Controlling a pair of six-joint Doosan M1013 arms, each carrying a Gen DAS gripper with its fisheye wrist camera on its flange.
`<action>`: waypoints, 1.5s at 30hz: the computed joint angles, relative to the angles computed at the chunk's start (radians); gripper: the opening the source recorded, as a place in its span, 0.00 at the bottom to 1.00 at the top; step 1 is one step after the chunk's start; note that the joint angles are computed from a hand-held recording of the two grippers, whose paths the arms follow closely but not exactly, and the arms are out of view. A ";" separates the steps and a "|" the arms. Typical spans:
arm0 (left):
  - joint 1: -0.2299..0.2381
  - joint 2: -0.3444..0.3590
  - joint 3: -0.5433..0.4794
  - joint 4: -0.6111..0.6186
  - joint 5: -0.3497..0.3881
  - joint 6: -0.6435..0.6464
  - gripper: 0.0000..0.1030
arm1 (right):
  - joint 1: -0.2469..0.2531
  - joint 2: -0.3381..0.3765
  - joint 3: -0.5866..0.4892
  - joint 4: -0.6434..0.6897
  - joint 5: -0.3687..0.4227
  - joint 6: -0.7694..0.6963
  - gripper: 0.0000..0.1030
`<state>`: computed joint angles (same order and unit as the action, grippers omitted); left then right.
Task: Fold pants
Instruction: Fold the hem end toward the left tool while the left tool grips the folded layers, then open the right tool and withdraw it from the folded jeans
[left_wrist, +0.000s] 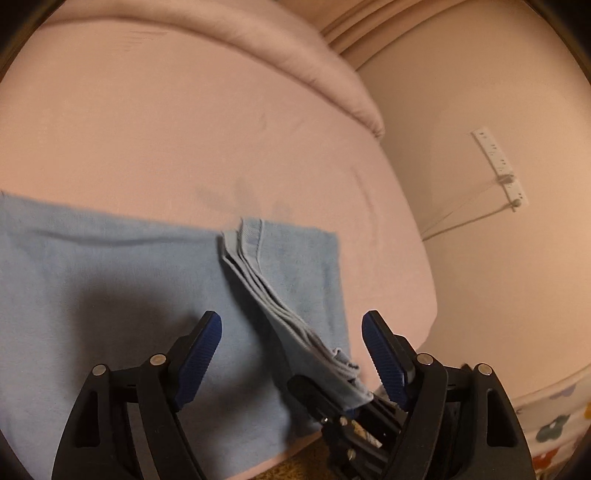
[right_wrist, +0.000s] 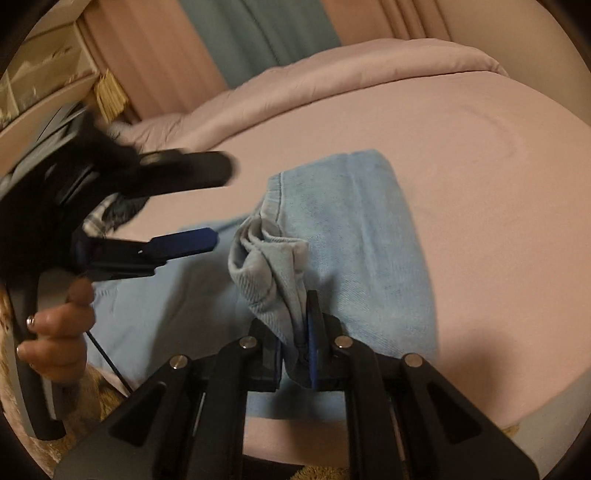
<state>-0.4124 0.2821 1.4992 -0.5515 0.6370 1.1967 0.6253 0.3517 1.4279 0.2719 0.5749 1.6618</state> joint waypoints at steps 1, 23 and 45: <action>0.002 0.012 -0.008 -0.031 0.012 0.021 0.76 | 0.005 0.004 -0.005 -0.021 0.008 0.009 0.11; -0.013 -0.156 0.138 0.479 -0.044 -0.332 0.06 | 0.049 -0.030 -0.036 0.125 0.010 -0.248 0.69; -0.035 -0.125 0.158 0.647 0.089 -0.493 0.07 | 0.080 0.091 -0.171 -0.310 0.265 0.266 0.72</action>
<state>-0.4478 0.1575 1.6570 0.0954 0.7255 0.7034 0.7053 0.4431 1.2570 -0.0378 0.8400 1.9277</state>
